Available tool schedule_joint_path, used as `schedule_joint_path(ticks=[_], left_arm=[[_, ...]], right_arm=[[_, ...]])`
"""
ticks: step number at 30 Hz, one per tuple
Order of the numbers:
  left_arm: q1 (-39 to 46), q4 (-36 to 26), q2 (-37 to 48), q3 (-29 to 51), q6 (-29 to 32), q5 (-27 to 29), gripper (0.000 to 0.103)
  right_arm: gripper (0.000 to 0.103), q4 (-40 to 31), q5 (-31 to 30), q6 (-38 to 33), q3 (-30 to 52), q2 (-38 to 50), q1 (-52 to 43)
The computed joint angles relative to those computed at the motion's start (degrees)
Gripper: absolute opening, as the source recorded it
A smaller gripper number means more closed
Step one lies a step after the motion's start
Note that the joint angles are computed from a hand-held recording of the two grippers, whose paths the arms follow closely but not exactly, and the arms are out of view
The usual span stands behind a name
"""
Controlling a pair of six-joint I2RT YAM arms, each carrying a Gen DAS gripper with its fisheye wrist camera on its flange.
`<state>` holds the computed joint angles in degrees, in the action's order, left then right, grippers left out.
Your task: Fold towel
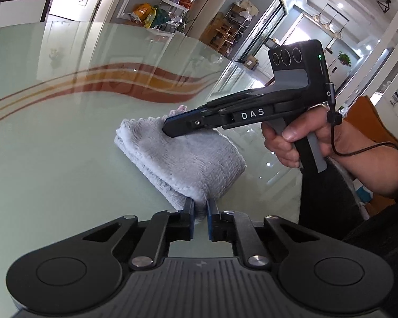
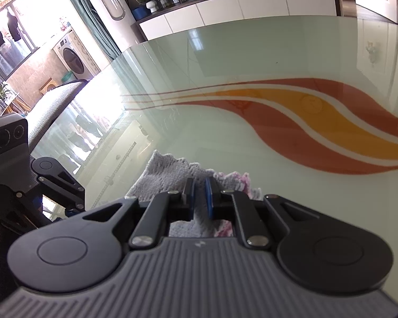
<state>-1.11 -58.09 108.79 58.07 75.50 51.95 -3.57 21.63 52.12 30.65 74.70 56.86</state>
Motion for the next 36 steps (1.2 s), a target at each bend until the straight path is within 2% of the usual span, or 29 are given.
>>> schedule_joint_path(ticks=[5,8,11,14,16,18,20,21,23,28,30,32,36], left_arm=[[0.0,-2.0,0.4,0.7,0.7,-1.6,0.007],[1.3,-4.4,0.3,1.3,3.2,-2.9,0.008],[3.2,-6.3,-1.7,0.5,5.0,0.6,0.012],[2.9,-6.3,-3.0,-0.2,4.1,4.6,0.014],[1.5,-3.7,-4.3,-1.4,1.1,7.6,0.021],[-1.6,6.7,-7.2,-4.9,-9.3,7.6,0.023],[-4.8,17.4,-8.4,-8.1,-20.3,3.6,0.023],[-5.4,19.1,-8.3,-8.6,-22.2,2.5,0.021],[-4.9,19.1,-7.7,-8.9,-22.1,2.9,0.021],[-2.7,13.6,-8.4,-8.1,-16.7,1.3,0.021],[-2.4,14.0,-9.2,-8.3,-16.6,1.5,0.022],[-2.6,16.3,-10.3,-8.9,-18.3,2.2,0.023],[-5.0,29.0,-10.9,-10.3,-31.4,1.3,0.025]], right_arm=[[0.008,0.3,0.1,0.3,-0.5,-0.3,0.0],[0.008,0.1,0.1,0.2,-0.5,-0.4,0.0],[0.008,0.6,0.1,0.4,-0.8,-0.6,0.0],[0.008,0.5,0.3,0.5,-0.7,-0.5,0.2],[0.008,0.3,0.3,0.5,-0.6,-0.5,0.2],[0.008,0.5,0.2,0.4,-0.7,-0.6,0.0],[0.008,0.8,0.3,0.4,-1.1,-0.8,0.1],[0.008,0.8,0.3,0.4,-1.2,-0.8,0.1],[0.008,1.0,0.5,0.5,-1.4,-0.9,0.3],[0.008,1.8,0.7,0.5,-1.9,-1.0,0.4],[0.008,2.1,0.7,0.6,-2.1,-1.2,0.3],[0.008,2.3,0.8,0.7,-2.2,-1.1,0.4],[0.008,2.5,0.8,0.7,-2.4,-1.1,0.5]])
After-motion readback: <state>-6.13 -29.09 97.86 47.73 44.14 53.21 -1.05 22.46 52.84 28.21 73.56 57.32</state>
